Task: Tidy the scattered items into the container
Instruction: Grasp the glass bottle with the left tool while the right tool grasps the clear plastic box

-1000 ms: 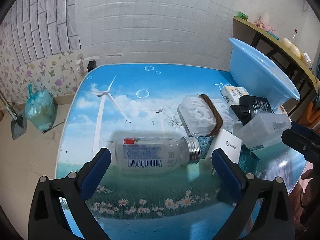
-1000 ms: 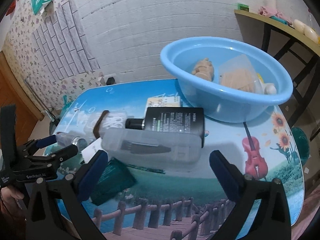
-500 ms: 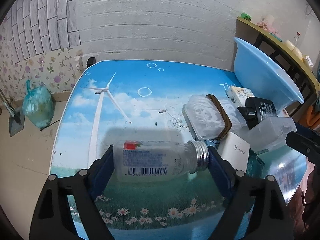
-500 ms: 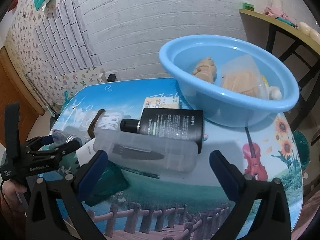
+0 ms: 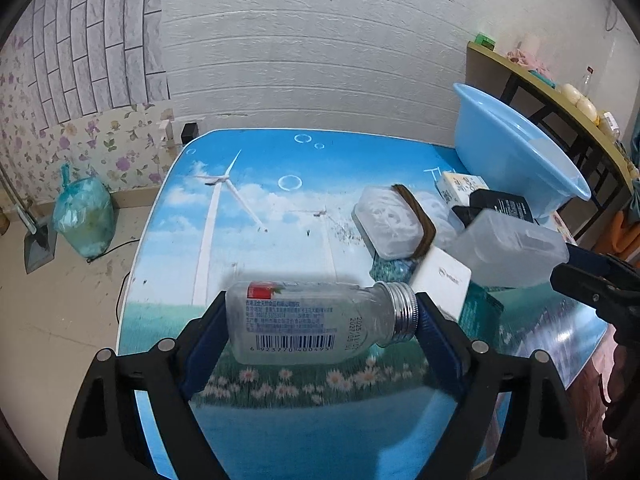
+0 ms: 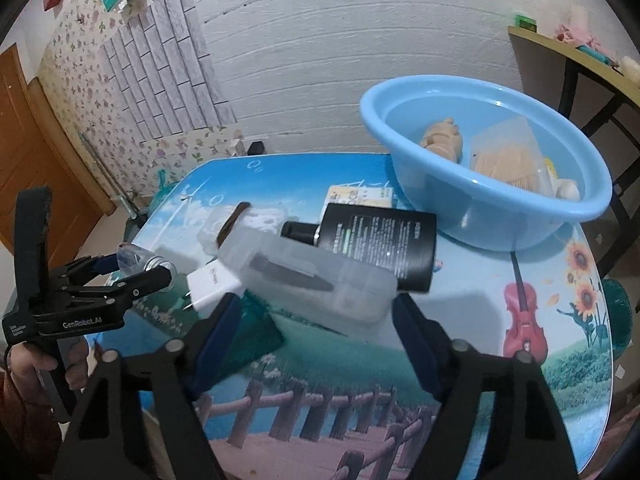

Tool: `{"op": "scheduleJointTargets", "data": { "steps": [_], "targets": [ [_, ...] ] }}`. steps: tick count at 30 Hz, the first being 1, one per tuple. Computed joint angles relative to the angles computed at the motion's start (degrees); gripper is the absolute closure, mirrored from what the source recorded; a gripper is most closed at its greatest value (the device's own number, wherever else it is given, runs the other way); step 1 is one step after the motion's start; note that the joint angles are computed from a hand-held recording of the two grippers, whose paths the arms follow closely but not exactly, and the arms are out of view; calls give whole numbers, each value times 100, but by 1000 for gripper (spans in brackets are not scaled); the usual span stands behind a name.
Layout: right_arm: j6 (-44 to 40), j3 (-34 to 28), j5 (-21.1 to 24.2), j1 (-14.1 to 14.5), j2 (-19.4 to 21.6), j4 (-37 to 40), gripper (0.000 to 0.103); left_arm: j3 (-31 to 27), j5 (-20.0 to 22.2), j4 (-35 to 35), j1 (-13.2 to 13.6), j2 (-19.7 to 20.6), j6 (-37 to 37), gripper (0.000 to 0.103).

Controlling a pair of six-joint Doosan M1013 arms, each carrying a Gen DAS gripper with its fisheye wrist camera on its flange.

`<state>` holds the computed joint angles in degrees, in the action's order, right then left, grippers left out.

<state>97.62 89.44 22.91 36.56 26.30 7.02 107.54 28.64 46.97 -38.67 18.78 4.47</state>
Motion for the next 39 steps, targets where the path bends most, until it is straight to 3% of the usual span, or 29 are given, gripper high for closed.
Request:
{"op": "scheduleJointTargets", "data": {
  "steps": [7, 11, 12, 17, 20, 23, 24, 26, 31, 39],
  "targets": [
    [-1045, 195, 53, -1, -145, 966, 37, 73, 110, 20, -127, -75, -96, 16],
    [278, 248, -49, 105, -169, -553, 37, 78, 149, -15, -166, -87, -81, 16],
    [377, 239, -22, 91, -154, -639, 37, 81, 152, -13, -170, -91, -87, 16],
    [179, 160, -22, 8, -67, -490, 37, 94, 120, -28, -134, -96, -105, 16],
    [-369, 33, 74, -24, 19, -78, 37, 95, 66, -69, -105, -87, -82, 16],
    [-454, -44, 90, 18, 82, -262, 37, 86, 53, -115, -86, -77, -23, 16],
    [-452, -77, 110, 32, 105, -294, 38, 86, 44, -128, -81, -77, -15, 16],
    [-600, -92, 146, 15, 123, -91, 52, 90, 42, -117, -81, -87, -27, 16],
    [-583, -29, 170, -9, 86, -54, 63, 88, 108, -91, -113, -101, -59, 16],
    [-597, 423, -69, -32, -209, -101, 68, 41, 271, -16, -266, -143, -61, 16]
  ]
}}
